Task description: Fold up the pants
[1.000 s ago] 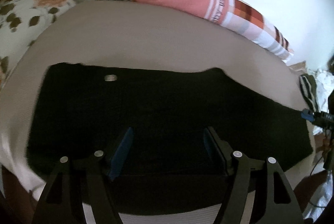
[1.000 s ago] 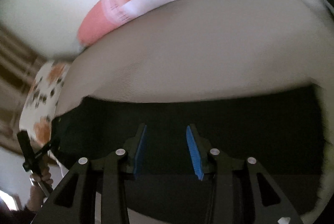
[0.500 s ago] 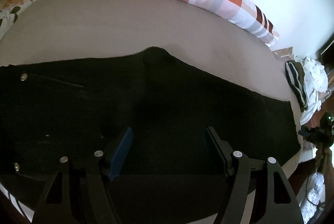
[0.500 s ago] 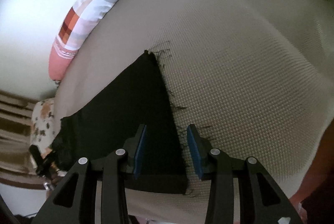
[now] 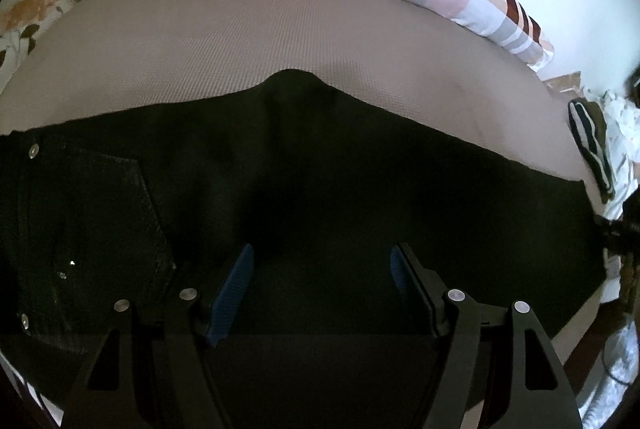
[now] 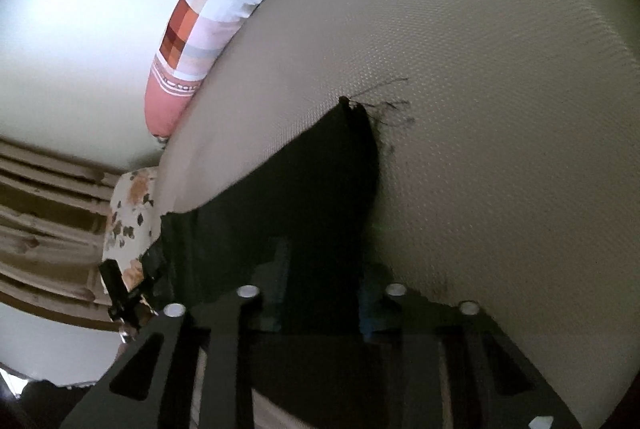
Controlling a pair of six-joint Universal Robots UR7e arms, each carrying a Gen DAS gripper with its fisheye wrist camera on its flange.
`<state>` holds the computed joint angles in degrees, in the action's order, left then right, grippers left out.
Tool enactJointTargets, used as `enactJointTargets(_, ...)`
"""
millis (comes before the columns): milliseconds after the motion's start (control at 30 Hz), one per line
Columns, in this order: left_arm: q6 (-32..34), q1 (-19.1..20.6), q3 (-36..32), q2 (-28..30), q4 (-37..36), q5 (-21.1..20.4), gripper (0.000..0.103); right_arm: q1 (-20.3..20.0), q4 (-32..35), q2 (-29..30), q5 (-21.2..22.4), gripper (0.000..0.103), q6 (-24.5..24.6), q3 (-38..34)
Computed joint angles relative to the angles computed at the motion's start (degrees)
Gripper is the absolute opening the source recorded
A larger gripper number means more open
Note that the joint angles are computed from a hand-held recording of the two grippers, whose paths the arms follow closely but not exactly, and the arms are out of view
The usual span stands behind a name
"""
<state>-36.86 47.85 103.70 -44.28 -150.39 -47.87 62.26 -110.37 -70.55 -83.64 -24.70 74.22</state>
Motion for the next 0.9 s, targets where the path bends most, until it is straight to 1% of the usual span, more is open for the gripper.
enactJointTargets(33,0.3,0.0,-0.2,0.2,-0.1,0.3,0.073,0.2,-0.3,0.2,-0.3,0.012,0.4,0.1)
enactJointTargets(67,0.5,0.0,-0.2,0.5,-0.4,0.7,0.074,0.5,-1.4,0.2,-0.8,0.01,0.5,0.7)
enactJointTargets(133,1.3,-0.2,-0.2,0.8,-0.6,1.4,0.075,1.2,-4.0,-0.5,-2.4,0.009,0.6,2.4)
enactJointTargets(200,1.9,-0.3,-0.3,1.2,-0.7,2.0,0.075,2.0,-6.4,-1.7,-3.2,0.008,2.4,4.4)
enactJointTargets(300,2.3,-0.1,-0.1,0.9,-1.7,1.0,0.075,3.6,-9.1,-3.5,-4.1,0.008,5.0,7.2)
enactJointTargets(367,2.3,0.0,0.7,0.0,-3.8,-0.4,0.075,5.6,-10.4,-5.0,-4.8,0.007,6.4,9.5)
enactJointTargets(467,3.3,-0.5,2.1,-1.0,-6.3,0.1,0.075,8.8,-11.8,-6.4,-5.6,0.008,7.9,12.4)
enactJointTargets(567,4.6,-1.1,4.1,-2.8,-8.6,0.5,0.075,12.0,-12.2,-6.7,-5.0,0.008,9.7,14.4)
enactJointTargets(700,5.9,-1.8,7.9,-6.5,-11.8,1.9,0.075,16.3,-13.7,-5.2,-4.4,0.007,12.0,16.3)
enactJointTargets(767,6.2,-2.1,9.6,-8.2,-12.5,3.0,0.075,19.0,-15.3,-3.4,-5.2,0.007,12.8,17.1)
enactJointTargets(833,6.2,-2.3,11.4,-10.1,-13.2,3.8,0.075,20.6,-16.1,-1.5,-4.8,0.007,14.0,17.1)
enactJointTargets(900,5.8,-2.6,13.2,-11.8,-13.7,4.7,0.075,22.7,-17.0,1.7,-5.0,0.007,14.8,16.5)
